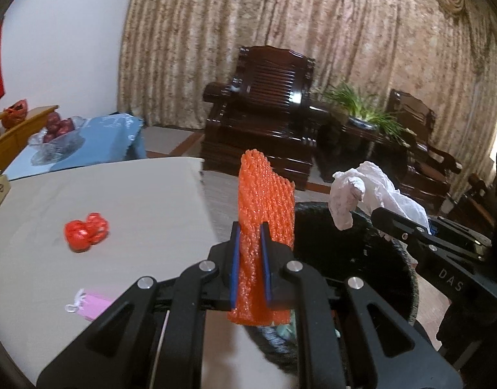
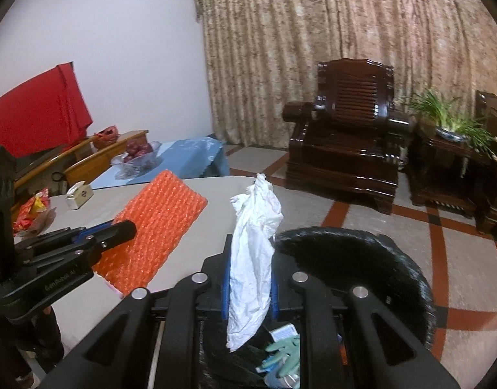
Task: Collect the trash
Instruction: 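Carry the foam sheet and white bag over the black bin and open both tools, then move both open tools back over the pink face mask on the table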
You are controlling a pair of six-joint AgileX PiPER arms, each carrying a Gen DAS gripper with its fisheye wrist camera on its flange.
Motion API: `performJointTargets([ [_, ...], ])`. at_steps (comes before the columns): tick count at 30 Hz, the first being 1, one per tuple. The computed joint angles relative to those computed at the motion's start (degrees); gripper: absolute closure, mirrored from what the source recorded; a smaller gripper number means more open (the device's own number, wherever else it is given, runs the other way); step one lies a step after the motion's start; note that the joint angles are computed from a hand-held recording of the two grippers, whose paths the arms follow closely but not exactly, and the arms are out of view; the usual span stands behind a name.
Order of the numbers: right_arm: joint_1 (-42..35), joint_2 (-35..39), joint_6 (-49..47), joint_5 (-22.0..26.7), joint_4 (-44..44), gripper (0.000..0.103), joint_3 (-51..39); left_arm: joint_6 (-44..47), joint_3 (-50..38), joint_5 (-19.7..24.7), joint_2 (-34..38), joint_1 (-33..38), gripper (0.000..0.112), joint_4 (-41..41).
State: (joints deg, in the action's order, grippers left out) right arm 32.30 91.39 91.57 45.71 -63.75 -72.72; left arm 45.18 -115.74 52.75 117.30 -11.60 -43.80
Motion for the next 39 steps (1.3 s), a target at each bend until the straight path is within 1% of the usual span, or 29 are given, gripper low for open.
performJointTargets([
  [7, -1.0, -5.3, 4.7, 1.7, -1.5, 0.086, 8.0, 0.1, 1.1, -0.8, 1.0, -4.6, 0.101, 0.5],
  [14, -3.0, -8.7, 7.2, 1.3, -1.2, 0.086, 14.2, 0.8, 1.9, -2.6, 2.5, -9.2, 0.101, 0.6],
  [17, -4.3, -9.3, 7.7, 0.7, 0.1, 0.086, 16.1, -0.1, 0.4, -1.9, 4.1, -10.8, 0.100, 1.4],
  [18, -4.6, -9.4, 7.9, 0.4, 0.4, 0.085, 16.6, -0.5, -0.4, -1.4, 4.7, -11.2, 0.097, 1.6],
  [20, -5.6, -9.7, 8.0, -0.2, 1.6, 0.072, 17.9, -1.1, -1.0, -1.3, 5.6, -11.9, 0.087, 2.1],
  [21, -5.8, -9.8, 8.0, -0.1, 1.9, 0.069, 18.4, -1.3, -1.2, -1.1, 5.9, -12.0, 0.078, 2.1],
  [22, -6.1, -9.9, 7.8, -0.1, 2.0, 0.059, 18.6, -1.2, -1.1, -1.1, 6.1, -12.1, 0.071, 2.0],
  [23, -6.0, -10.0, 8.4, 0.4, 1.9, 0.050, 19.1, -1.4, -1.0, -1.2, 6.2, -12.1, 0.068, 2.1],
  [24, -6.1, -10.2, 8.9, 0.5, 1.7, 0.047, 19.6, -1.6, -1.3, -1.2, 6.5, -12.1, 0.064, 2.3],
  [25, -6.2, -10.4, 9.2, 0.5, 1.6, 0.041, 20.1, -1.7, -1.2, -1.3, 6.5, -11.9, 0.061, 2.4],
  [26, -6.1, -10.4, 9.5, 1.1, 1.6, 0.032, 20.1, -2.1, -1.7, -1.1, 6.7, -11.7, 0.059, 2.7],
  [27, -6.1, -10.5, 9.7, 1.6, 1.4, 0.027, 20.2, -2.9, -2.4, -0.8, 6.8, -11.3, 0.055, 3.2],
  [28, -5.6, -10.5, 10.3, 2.5, 1.1, 0.018, 20.0, -2.7, -2.1, -1.1, 6.6, -10.8, 0.050, 3.1],
  [29, -5.1, -10.4, 10.9, 3.4, 0.6, 0.011, 19.8, -3.2, -2.6, -1.2, 6.5, -10.5, 0.047, 3.6],
  [30, -4.4, -10.3, 11.5, 4.3, 0.0, 0.008, 19.5, -2.8, -2.0, -2.0, 6.0, -10.0, 0.041, 3.6],
  [31, -4.1, -9.9, 11.6, 4.5, -0.4, 0.006, 18.8, -2.0, -0.6, -3.2, 5.0, -9.1, 0.039, 3.5],
  [33, -3.4, -9.3, 11.3, 4.4, -1.4, 0.006, 17.7, -1.3, 0.6, -4.5, 4.1, -7.6, 0.032, 3.7],
  [36, -2.2, -7.8, 11.5, 3.8, -2.6, 0.006, 15.7, -1.1, 1.5, -5.3, 2.9, -4.8, 0.027, 4.4],
  [39, -1.6, -5.0, 10.5, 1.8, -3.1, 0.006, 12.6, -1.5, 1.3, -5.6, 2.5, -1.8, 0.026, 5.1],
])
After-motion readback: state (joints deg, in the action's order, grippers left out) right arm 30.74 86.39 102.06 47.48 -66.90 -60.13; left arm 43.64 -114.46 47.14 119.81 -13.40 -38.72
